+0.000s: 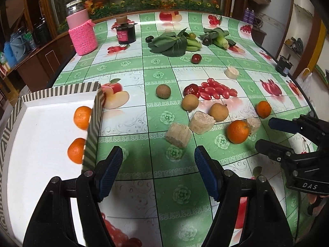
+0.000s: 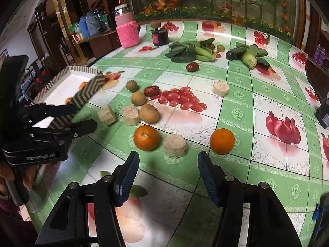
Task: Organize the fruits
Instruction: 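Move both grippers back over the tablecloth items, then grasp a beige cake cube with the left gripper while the right grasps a round rice cake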
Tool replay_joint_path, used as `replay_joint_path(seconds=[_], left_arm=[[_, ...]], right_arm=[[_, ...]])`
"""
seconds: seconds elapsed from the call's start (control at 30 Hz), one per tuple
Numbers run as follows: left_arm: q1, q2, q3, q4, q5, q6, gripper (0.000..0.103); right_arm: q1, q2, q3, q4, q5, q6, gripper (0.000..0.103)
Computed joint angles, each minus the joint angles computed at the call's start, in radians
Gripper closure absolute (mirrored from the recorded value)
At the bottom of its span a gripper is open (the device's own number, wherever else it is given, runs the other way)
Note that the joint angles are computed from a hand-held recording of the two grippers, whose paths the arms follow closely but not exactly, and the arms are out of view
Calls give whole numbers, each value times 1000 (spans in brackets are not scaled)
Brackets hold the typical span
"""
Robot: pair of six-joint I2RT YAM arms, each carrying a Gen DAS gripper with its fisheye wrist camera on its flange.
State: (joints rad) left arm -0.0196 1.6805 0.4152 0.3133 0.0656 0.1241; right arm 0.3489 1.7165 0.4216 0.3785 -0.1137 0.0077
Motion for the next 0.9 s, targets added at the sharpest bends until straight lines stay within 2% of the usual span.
replay_joint_path(seconds=[0.07, 0.27, 0.4, 0.43, 0.5, 0.53, 0.7, 0.9], left_arm=[[0, 24, 18, -4, 5, 1, 31], [-34, 91, 66, 3, -10, -9, 31], [-48, 124, 81, 25, -12, -7, 32], [-47, 128, 80, 31, -5, -5, 36], [-38, 141, 90, 20, 18, 2, 69], [-33, 147, 92, 20, 26, 2, 74], [-12, 132, 80, 20, 46, -1, 76], [13, 37, 34, 1, 61, 6, 76]], right_arm=[[-11, 30, 18, -2, -5, -20, 44], [-32, 110, 78, -9, -20, -54, 56], [-28, 137, 97, 12, -10, -67, 75], [-30, 138, 100, 11, -13, -64, 75], [-28, 137, 93, 21, -9, -63, 75], [-25, 137, 88, 28, -2, -63, 75], [-39, 102, 58, 34, -12, -43, 75], [-24, -15, 18, -4, -22, -19, 76]])
